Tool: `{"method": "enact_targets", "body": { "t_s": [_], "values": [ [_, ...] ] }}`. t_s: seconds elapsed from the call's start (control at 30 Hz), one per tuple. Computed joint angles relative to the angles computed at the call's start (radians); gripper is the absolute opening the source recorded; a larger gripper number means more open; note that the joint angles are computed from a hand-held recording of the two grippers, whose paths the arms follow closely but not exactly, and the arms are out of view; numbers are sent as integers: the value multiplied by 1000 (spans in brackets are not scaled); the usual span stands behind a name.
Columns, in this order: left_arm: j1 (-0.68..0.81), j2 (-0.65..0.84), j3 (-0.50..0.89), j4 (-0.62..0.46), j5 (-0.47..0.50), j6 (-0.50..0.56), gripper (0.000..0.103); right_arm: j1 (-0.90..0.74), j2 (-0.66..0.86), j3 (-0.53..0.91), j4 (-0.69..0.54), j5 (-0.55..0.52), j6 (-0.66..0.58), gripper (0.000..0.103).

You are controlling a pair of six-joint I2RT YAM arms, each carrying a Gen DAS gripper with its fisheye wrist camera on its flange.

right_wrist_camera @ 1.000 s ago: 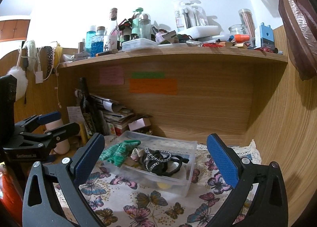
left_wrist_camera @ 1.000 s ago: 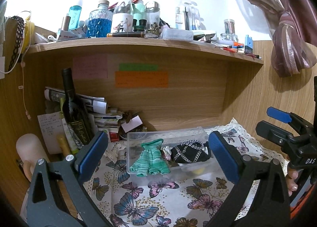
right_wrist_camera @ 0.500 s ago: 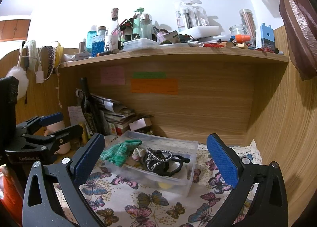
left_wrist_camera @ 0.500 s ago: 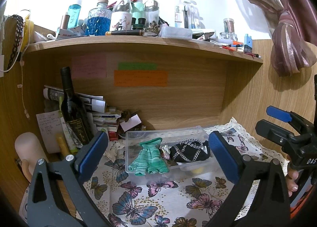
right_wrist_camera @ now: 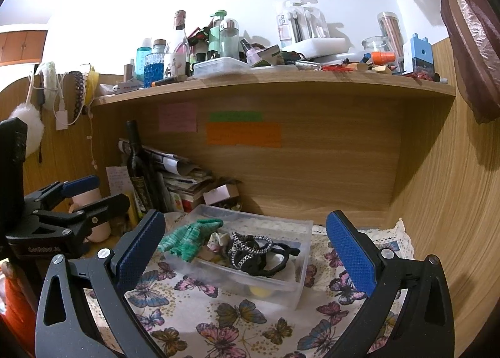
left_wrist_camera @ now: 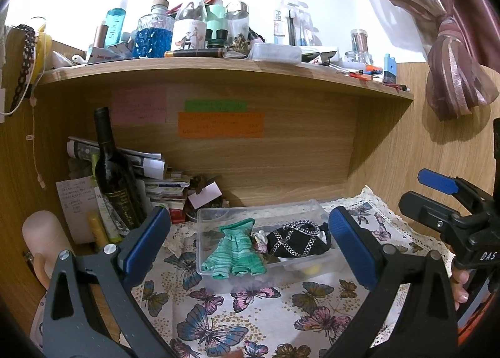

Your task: Organize soft objects

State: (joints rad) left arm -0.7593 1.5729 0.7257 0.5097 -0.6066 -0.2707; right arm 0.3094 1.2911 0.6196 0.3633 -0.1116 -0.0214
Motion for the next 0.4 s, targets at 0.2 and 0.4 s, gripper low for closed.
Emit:
{"method": "enact_targets", "body": {
  "t_s": [0.2,0.4],
  "values": [
    [5,-3,-1,3,10,4,103,-4,0,-4,7,0,1,103],
    [15,0,-3,0,27,-14,103,-15,16,3,7,-12,0,103]
  ]
}}
